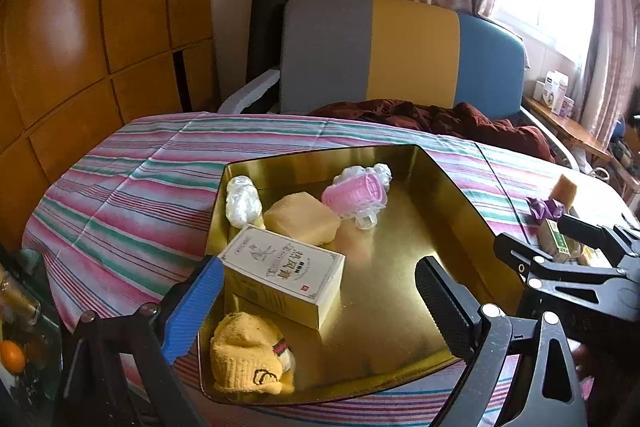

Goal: Organize objects
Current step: 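Move both grippers back toward the remaining items on the cloth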

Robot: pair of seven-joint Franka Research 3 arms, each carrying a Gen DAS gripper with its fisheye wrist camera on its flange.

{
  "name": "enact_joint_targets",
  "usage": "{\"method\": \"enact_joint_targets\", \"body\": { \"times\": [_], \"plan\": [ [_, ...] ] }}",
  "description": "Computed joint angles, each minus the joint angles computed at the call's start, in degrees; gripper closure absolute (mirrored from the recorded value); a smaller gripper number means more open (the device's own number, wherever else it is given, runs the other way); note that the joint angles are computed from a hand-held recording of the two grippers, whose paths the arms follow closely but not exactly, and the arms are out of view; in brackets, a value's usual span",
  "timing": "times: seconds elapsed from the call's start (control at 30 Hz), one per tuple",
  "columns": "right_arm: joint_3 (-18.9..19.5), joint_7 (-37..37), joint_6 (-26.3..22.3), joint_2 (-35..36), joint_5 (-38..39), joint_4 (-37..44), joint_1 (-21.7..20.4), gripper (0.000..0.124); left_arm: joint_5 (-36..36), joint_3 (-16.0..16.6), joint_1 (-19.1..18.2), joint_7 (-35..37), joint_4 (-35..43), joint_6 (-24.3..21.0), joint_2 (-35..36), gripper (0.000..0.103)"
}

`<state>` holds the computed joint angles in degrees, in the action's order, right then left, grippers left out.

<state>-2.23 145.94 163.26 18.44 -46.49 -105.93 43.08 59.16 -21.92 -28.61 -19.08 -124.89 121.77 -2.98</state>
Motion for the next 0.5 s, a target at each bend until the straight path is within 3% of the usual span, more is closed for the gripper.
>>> {"method": "enact_joint_targets", "body": {
  "times": [0.27, 0.5],
  "plan": [
    [-1.1, 2.1, -1.2, -1.5, -1.6, -1.8, -1.8, 0.023, -0.7, 0.2, -0.5, 2.7, 1.7, -0.1, 1.8, 0.004],
    [-1.9, 3.5, -2.6, -4.8, -2.9, -4.0, -8.2, 0.023, 0.2, 0.8, -0.4, 4.0, 2.0, 3.2, 2.3, 0.003]
  ]
}}
